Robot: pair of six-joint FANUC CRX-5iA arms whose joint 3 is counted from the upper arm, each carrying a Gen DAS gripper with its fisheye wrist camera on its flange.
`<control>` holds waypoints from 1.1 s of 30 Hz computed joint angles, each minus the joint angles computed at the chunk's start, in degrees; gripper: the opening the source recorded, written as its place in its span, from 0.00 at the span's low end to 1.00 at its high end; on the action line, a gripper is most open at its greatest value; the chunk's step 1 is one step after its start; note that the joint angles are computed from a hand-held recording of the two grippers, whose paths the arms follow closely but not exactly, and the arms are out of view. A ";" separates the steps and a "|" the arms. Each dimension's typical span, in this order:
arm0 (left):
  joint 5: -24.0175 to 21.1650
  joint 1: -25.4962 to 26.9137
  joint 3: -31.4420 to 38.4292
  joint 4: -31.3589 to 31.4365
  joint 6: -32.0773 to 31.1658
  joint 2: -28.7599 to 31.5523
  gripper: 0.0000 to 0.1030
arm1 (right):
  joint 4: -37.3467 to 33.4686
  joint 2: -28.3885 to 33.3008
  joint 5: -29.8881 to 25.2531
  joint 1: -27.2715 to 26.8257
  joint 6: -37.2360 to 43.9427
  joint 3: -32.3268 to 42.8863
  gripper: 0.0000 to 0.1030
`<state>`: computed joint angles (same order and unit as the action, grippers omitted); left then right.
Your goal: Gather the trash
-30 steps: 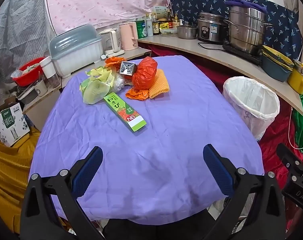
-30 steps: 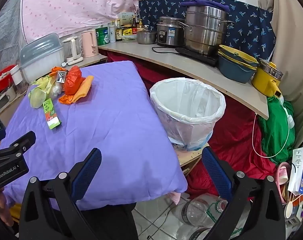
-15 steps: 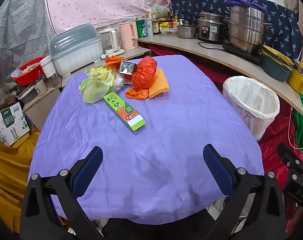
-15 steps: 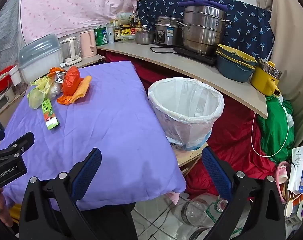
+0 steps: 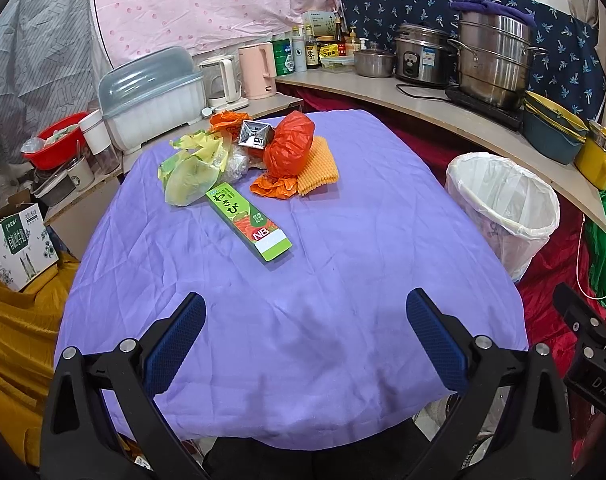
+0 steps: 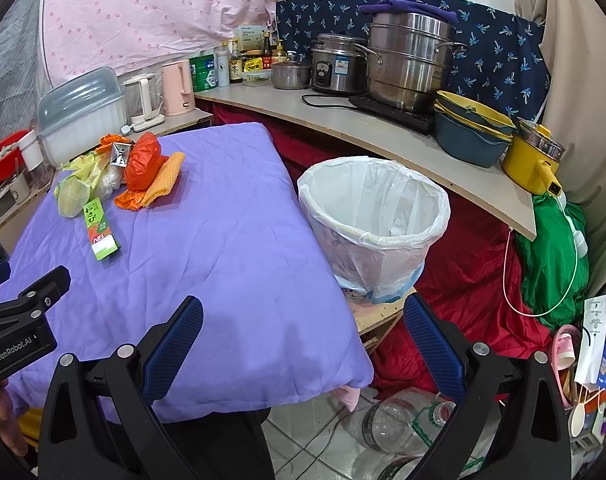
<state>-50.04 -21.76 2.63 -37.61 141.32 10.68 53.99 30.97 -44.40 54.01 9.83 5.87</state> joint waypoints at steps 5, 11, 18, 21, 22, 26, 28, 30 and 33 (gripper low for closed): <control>-0.21 -0.07 0.11 0.21 -0.39 -0.17 0.93 | 0.04 0.05 -0.11 0.01 0.06 0.09 0.93; -0.49 -0.17 0.27 -0.22 -0.08 -0.17 0.93 | 0.31 0.02 0.02 -0.05 -0.19 -0.07 0.93; -0.57 0.05 0.23 -0.03 -0.34 -0.23 0.93 | 0.05 0.17 -0.29 0.04 0.23 0.32 0.93; -0.52 0.06 0.19 -0.05 -0.37 -0.24 0.93 | 0.27 0.12 -0.22 0.03 -0.02 0.18 0.93; -0.50 0.13 0.14 0.04 -0.44 -0.25 0.93 | 0.23 0.15 -0.23 0.01 0.02 0.22 0.93; -0.43 0.15 0.01 -0.14 -0.28 -0.38 0.93 | 0.30 0.12 -0.22 0.02 0.00 0.16 0.93; -0.42 0.24 -0.02 -0.11 -0.24 -0.34 0.93 | 0.30 0.01 -0.12 0.02 -0.01 0.04 0.93; -0.27 0.39 -0.23 -0.08 -0.24 -0.42 0.93 | 0.49 0.05 -0.11 0.01 -0.15 0.02 0.93; -0.39 0.26 -0.07 -0.02 -0.41 -0.39 0.93 | 0.44 0.21 -0.11 -0.05 0.09 0.37 0.93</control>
